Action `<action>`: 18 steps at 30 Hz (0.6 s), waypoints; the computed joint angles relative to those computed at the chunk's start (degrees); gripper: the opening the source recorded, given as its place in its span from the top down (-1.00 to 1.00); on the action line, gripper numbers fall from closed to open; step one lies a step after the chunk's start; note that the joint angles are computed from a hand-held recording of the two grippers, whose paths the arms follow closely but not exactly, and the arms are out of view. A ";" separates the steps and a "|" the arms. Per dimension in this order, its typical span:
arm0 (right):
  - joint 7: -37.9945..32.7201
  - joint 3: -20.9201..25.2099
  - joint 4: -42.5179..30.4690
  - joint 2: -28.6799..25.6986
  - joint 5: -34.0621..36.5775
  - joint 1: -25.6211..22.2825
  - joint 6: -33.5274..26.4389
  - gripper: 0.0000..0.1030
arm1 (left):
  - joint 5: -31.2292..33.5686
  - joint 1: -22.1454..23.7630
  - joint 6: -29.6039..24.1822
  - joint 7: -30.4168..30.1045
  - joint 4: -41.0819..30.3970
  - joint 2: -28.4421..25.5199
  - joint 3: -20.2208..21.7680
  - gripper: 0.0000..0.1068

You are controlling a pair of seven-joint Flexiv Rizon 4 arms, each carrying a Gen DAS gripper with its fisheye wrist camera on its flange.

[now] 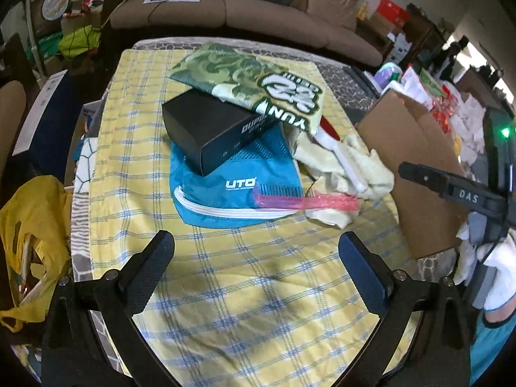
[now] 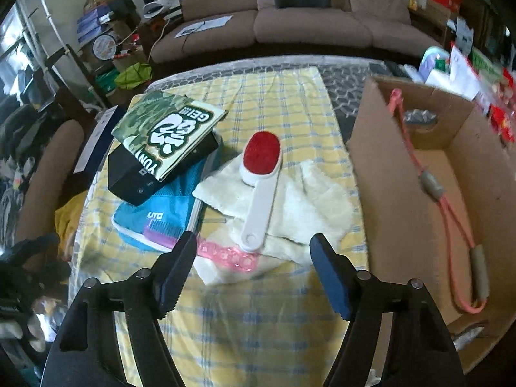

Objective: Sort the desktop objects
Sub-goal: 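Move the left gripper back toward the pink comb, then close the left gripper on the pink comb and lift it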

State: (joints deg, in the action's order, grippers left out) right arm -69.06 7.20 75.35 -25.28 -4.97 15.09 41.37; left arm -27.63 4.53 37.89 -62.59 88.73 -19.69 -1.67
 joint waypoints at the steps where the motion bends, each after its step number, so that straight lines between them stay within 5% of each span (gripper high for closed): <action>1: -0.14 0.13 -0.33 -0.56 0.38 -0.08 -0.19 -0.31 | 0.08 -0.03 -0.22 0.08 -0.15 -0.38 -0.10 -0.81; 8: -1.50 2.03 -2.00 -3.45 6.82 -1.98 -2.01 -0.01 | 0.36 -0.39 -2.29 -0.98 -3.04 -4.69 -1.14 -0.42; 10: -1.72 2.82 -2.20 -3.85 9.91 -3.19 -2.15 0.21 | 0.57 -0.51 -2.96 -1.62 -4.44 -6.21 -1.37 -0.35; 12: -2.60 3.75 -2.80 -4.40 13.21 -4.63 -2.80 0.26 | 0.61 -0.60 -3.19 -2.13 -5.53 -7.46 -1.63 -0.29; 15: -4.83 4.50 -4.08 -5.43 15.91 -5.57 -4.87 0.26 | 0.87 -0.74 -3.49 -2.79 -7.42 -9.51 -1.98 0.07; 18: -5.66 4.20 -4.60 -6.18 16.44 -5.31 -5.37 0.26 | 1.37 -0.83 -3.69 -3.90 -9.16 -11.45 -2.08 0.07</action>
State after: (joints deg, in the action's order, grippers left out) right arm -74.73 11.40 70.75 -31.46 11.47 9.77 35.99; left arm -26.26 3.70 34.20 -66.48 79.58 -31.13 -3.75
